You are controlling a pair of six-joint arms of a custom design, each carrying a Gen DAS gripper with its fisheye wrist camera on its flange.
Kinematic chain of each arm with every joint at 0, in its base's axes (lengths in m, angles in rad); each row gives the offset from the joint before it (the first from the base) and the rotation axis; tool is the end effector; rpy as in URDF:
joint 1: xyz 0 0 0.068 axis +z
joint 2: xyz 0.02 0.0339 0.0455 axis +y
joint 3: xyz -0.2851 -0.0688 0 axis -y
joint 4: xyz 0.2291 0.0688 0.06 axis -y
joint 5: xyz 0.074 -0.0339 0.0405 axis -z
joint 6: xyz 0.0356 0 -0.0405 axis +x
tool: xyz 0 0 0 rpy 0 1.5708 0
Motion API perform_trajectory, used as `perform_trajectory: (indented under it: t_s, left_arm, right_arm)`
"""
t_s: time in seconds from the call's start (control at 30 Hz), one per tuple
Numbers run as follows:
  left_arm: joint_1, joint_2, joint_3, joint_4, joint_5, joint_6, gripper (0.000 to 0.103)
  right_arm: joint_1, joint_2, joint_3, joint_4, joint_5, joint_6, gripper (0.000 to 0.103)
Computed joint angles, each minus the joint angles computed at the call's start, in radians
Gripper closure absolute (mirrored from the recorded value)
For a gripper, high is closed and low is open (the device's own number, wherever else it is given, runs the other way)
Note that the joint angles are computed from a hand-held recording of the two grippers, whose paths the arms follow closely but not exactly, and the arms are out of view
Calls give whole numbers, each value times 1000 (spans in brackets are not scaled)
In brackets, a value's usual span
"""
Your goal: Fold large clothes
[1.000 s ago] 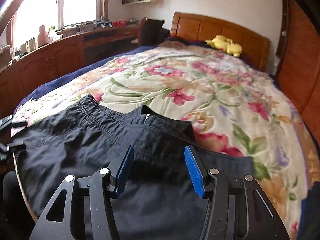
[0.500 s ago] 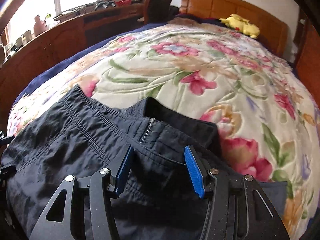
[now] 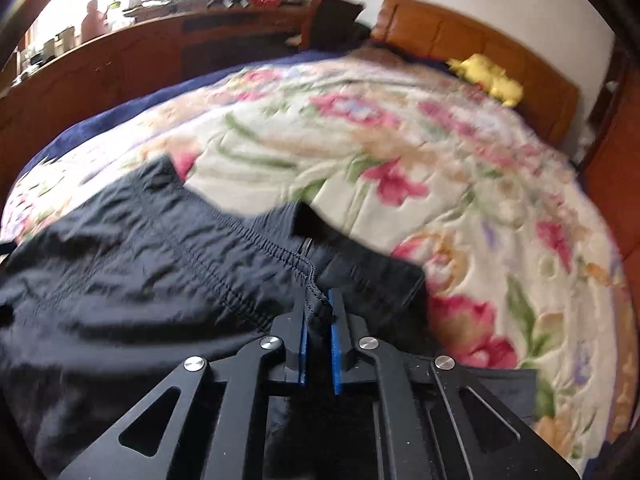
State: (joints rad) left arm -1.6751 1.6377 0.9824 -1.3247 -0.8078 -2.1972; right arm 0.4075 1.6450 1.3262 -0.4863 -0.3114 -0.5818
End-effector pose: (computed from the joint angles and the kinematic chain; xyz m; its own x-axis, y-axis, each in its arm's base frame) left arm 0.0029 -0.2195 0.2155 -0.5886 -0.2449 -0.7704 -0.3080 0.9491 -0.0664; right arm 0.3191 0.1496 0.3052 -0.2385 -0.6727 -0.7004 -0.8418 0.5029 -0.1963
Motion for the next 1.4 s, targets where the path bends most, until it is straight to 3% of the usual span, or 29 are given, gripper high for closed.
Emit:
perform_trajectory:
  t_s: [0.27,0.33,0.4,0.5,0.53,0.73,0.93,1.03,1.2,1.27,1.4]
  left_arm:
    - [-26,33,42,-59,9,-47,21]
    - [-44,43,48,-71,12,-74,21]
    - [-54,46,48,-77,15,-92,21]
    - [-73,54,51,-84,31,-114,21]
    - [-76,48,49,-90,33,-116,21]
    - [-78,43,56,-112,29,-116,21]
    - [-56,38,48,-87,21,-89,21]
    - [-51,45,58,-93,26,-82,21]
    - [-62,48,64,-109,39,-96,21]
    - [-56,46,64,-105,40,-89,21]
    - [-51,45,66,-105,45,-80,21]
  right_arm:
    - [108,25,-23,132,116,91,96]
    - [106,91,27,64,140,112,92]
    - [80,109,33,63,125,141,67]
    - [6,95,48,40,43,186,40]
    - [-26,78,45,38,11,195,38]
    - [-199,-3,13,-46,-143,71,36]
    - [-324,31,96,-140,-315,108,32]
    - [-326,-6,31,-46,-196,115,32]
    - [-307,109,40,-40,38,37,32]
    - [-327,171,82,-59,62,43,40]
    - [-370,294,214,-148,35,70,40]
